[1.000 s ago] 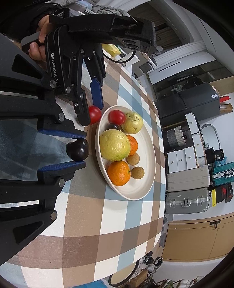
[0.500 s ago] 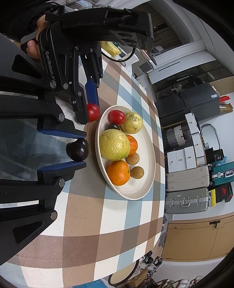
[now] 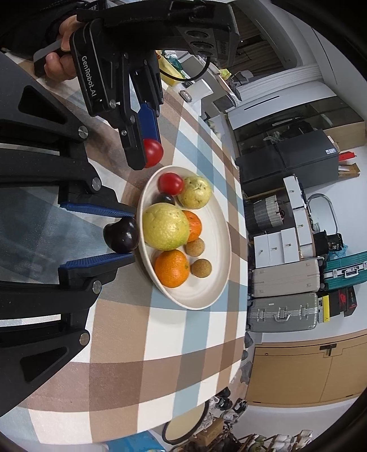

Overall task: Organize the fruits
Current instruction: 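Lower the tomato and plum onto the cream plate and open both tools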

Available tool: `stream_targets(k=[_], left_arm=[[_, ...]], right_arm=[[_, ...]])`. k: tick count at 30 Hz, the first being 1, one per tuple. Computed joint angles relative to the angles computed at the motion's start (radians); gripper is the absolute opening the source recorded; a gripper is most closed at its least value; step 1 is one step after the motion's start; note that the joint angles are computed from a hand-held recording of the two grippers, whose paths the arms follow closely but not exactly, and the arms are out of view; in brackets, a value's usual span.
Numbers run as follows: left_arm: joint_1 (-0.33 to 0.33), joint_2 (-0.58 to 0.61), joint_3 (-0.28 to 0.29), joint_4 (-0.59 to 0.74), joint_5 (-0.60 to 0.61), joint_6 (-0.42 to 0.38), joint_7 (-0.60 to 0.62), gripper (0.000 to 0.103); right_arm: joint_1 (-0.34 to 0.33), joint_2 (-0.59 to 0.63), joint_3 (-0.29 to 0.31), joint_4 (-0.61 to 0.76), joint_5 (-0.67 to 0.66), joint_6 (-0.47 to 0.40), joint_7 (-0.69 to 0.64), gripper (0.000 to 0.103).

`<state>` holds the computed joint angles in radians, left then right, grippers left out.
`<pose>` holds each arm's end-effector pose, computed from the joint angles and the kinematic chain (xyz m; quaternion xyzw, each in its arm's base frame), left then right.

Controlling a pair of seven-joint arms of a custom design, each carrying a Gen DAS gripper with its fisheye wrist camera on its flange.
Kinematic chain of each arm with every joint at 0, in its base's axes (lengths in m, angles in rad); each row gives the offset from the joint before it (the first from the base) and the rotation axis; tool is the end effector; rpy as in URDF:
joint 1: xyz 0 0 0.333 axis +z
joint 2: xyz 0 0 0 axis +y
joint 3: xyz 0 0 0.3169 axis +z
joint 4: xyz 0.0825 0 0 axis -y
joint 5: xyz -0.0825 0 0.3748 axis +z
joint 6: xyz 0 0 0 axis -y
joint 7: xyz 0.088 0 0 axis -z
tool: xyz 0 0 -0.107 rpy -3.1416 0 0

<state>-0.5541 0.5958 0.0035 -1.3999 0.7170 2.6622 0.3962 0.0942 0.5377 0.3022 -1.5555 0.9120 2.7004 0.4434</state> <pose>0.6323 -0.4111 0.4335 -0.6771 0.6185 -0.3250 0.2312 0.6925 0.2161 0.4080 -0.8127 0.3769 -0.0894 0.4352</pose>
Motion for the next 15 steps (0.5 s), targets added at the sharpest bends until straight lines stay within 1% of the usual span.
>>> stream_targets(k=[4, 9, 13, 15], left_arm=[[0.001, -0.001, 0.014, 0.002, 0.012, 0.009, -0.028, 0.029], [0.004, 0.012, 0.027, 0.031, 0.027, 0.012, -0.053, 0.029], [0.004, 0.049, 0.032, 0.095, 0.023, -0.016, -0.046, 0.029], [0.005, 0.071, 0.034, 0.129, 0.02, -0.024, -0.034, 0.029]], right_arm=[[0.0, 0.004, 0.006, 0.023, 0.006, 0.011, -0.002, 0.026], [0.004, 0.037, 0.009, 0.087, -0.001, 0.014, 0.018, 0.026], [0.001, 0.08, 0.023, 0.149, -0.004, 0.018, 0.027, 0.026], [0.016, 0.106, 0.009, 0.189, -0.036, 0.01, 0.071, 0.026]])
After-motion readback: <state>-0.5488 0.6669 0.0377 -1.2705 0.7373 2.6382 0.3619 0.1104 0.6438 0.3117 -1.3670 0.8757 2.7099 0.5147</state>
